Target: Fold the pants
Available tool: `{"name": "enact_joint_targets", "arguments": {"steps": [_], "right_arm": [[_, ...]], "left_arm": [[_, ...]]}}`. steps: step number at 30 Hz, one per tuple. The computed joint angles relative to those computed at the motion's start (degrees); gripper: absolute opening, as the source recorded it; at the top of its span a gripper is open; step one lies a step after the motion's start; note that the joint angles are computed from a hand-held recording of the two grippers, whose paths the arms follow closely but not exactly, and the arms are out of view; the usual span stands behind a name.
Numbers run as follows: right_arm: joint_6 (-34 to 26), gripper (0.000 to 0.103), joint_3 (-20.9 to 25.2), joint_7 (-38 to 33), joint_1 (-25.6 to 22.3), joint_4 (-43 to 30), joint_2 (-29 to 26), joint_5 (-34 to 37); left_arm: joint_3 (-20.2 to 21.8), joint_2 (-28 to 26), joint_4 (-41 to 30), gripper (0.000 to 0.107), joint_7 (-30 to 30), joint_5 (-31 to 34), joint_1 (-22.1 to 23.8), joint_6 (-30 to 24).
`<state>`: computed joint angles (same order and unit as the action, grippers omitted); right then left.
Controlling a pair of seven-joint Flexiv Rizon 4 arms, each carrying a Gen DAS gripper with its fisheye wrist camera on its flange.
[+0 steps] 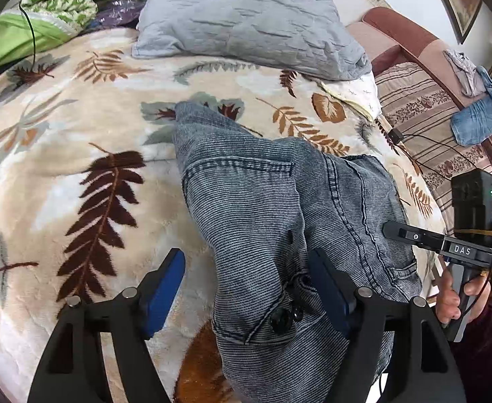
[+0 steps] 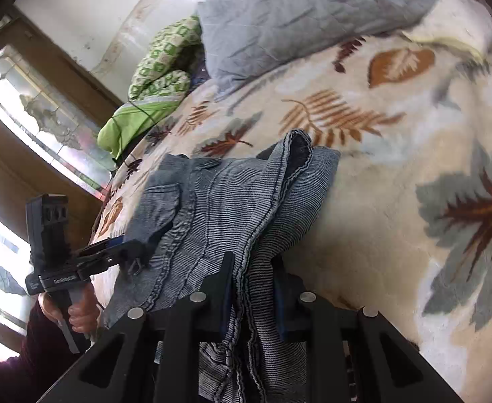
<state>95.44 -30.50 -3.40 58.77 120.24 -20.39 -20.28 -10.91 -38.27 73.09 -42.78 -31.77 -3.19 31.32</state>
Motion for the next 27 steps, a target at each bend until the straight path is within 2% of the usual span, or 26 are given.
{"name": "enact_joint_targets", "arguments": {"steps": [2,3,4,5,6,7,8,9,10,11,13,16,19,23,24,27], "right_arm": [[-1.6,0.044,4.3,0.3,-3.5,-0.7,0.0,1.4],[-2.3,0.061,7.7,0.7,-6.4,-1.3,-0.1,1.9],[-2.6,0.066,10.8,0.7,-9.0,-2.0,-0.5,2.3],[-1.6,0.066,12.0,0.1,-10.0,-2.4,-1.1,3.2],[-0.5,0.066,11.4,1.2,-10.0,-2.3,-1.5,1.1],[0.7,0.065,11.9,0.1,-10.4,-2.6,-2.0,1.3],[2.0,0.063,10.5,-0.5,-9.2,-2.7,-2.3,1.1],[1.9,0.055,8.5,-1.3,-7.4,-2.7,-2.4,1.2],[0.1,0.040,8.2,-2.7,-6.9,-3.2,-2.2,0.8],[-1.4,0.035,6.5,-3.0,-5.4,-3.3,-1.9,-0.1],[-1.5,0.027,1.6,-1.8,-1.5,-2.9,-1.5,-2.6],[-1.2,0.024,-8.1,0.3,6.2,-1.7,-1.1,-6.0],[-1.2,0.023,-14.2,-0.2,11.0,-1.9,-1.4,-6.8],[1.1,0.023,-17.9,-2.2,11.9,-4.5,-4.1,-4.4],[1.6,0.023,-17.7,-2.7,10.8,-5.7,-5.1,-3.6],[1.8,0.023,-13.1,-4.4,4.3,-11.1,-8.3,-1.3]], "left_arm": [[0.0,-1.0,-1.4,0.083,-1.4,-0.1,0.1,-1.8],[-0.2,-1.5,-2.1,0.083,-2.1,-0.3,0.2,-3.0],[-0.6,-1.8,-2.4,0.083,-2.3,-0.8,0.4,-4.0],[-0.8,-2.0,-2.4,0.082,-1.9,-1.0,0.4,-4.7],[-1.0,-2.0,-2.4,0.079,-1.4,-1.0,0.4,-5.3],[-1.2,-2.1,-2.4,0.060,-0.7,-1.0,0.4,-6.3],[-1.2,-1.7,-1.8,0.052,0.0,-1.0,0.2,-5.6],[-1.4,-1.1,-0.8,0.048,1.2,-1.5,0.1,-4.6],[-1.8,-0.8,-0.5,0.039,2.1,-2.3,0.4,-4.7],[-2.1,-0.6,-0.5,0.035,2.6,-3.3,0.8,-5.0],[-2.1,-0.7,-1.1,0.030,2.9,-4.2,1.1,-6.0],[-1.8,-0.8,-2.0,0.028,3.0,-4.6,1.0,-6.4],[-1.8,-1.1,-4.0,0.028,3.2,-4.8,0.9,-6.2],[-2.2,-4.1,-11.1,0.028,1.7,-4.8,0.4,-5.8],[-2.1,-5.4,-14.0,0.028,1.1,-4.1,0.0,-5.7],[-1.4,-10.9,-24.6,0.028,-2.5,-1.1,-1.7,-6.7]]}}
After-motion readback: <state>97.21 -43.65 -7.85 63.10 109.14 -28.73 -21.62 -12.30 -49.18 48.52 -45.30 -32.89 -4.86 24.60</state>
